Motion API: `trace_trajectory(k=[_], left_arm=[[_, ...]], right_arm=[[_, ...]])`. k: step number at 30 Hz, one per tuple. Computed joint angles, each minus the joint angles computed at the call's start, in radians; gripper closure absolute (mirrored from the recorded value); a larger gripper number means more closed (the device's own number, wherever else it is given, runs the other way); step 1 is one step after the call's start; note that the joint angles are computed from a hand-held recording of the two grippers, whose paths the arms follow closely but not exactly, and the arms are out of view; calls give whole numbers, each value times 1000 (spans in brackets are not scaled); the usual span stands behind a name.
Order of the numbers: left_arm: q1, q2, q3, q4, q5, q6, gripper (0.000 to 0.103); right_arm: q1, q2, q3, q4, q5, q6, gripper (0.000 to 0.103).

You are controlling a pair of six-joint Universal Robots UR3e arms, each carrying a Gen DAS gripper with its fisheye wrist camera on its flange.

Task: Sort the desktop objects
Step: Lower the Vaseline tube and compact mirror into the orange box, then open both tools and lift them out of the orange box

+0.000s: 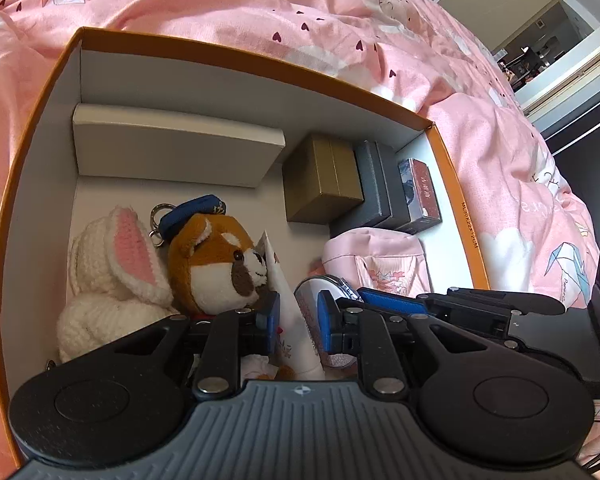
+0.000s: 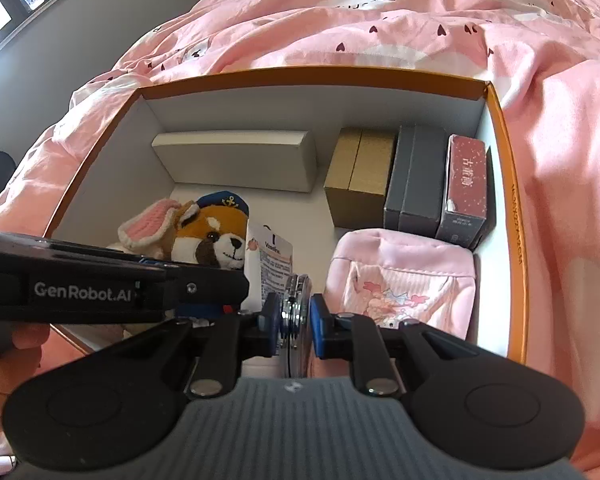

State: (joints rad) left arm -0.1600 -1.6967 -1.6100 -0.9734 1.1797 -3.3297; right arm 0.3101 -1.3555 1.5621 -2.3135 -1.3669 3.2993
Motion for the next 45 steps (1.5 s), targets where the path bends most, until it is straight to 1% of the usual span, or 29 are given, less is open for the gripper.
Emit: trace_trajectory(k=[6,7,8,10,13,15,16,20,24,27,29,32,34,37,39,45], left_arm=[[-69,32,-6,35,119,-10,81],[-80,43,-13,47,136,-14,81],[-91,56,-26,62,151,-20,81],[-113,84,-55,99,184,-35,81],[-162,120,-90,151,251,-49,81],[-186,142,-108,177,278,-54,81],[-198,156,-117,187,289,-53,81],[-230,201,-143,218,317,-53,81],[-244,247,-176,238,324,-55,80],[-259,272,-193,244,348,-67,80],[-271,293,-208,247,371,-75,80],[-276,323,-231,255,387,-88,79],[-275,349,-256,268,393,-96,77],[-283,386,-291,291,413,-99,75],[-289,404,-313,309,427,-100,75],[-315,459,-388,361,471,-96,63]], right_arm=[[5,-36,29,-15,-16,9,84],[13,-43,34,-22,-35,10,80],[22,-51,41,-32,-57,7,74],[44,-69,54,-47,-109,-5,73],[60,-103,82,-64,-143,-12,72],[77,-126,104,-81,-177,-12,70],[92,-138,118,-97,-206,-10,67],[139,-184,167,-148,-299,3,63],[176,-226,214,-196,-359,27,57],[208,-251,250,-247,-404,41,51],[220,-266,283,-302,-408,46,41],[234,-280,322,-364,-409,65,37],[258,-276,336,-399,-440,85,30],[287,-277,363,-451,-476,104,28],[304,-277,377,-473,-494,117,25],[360,-266,397,-498,-560,148,20]])
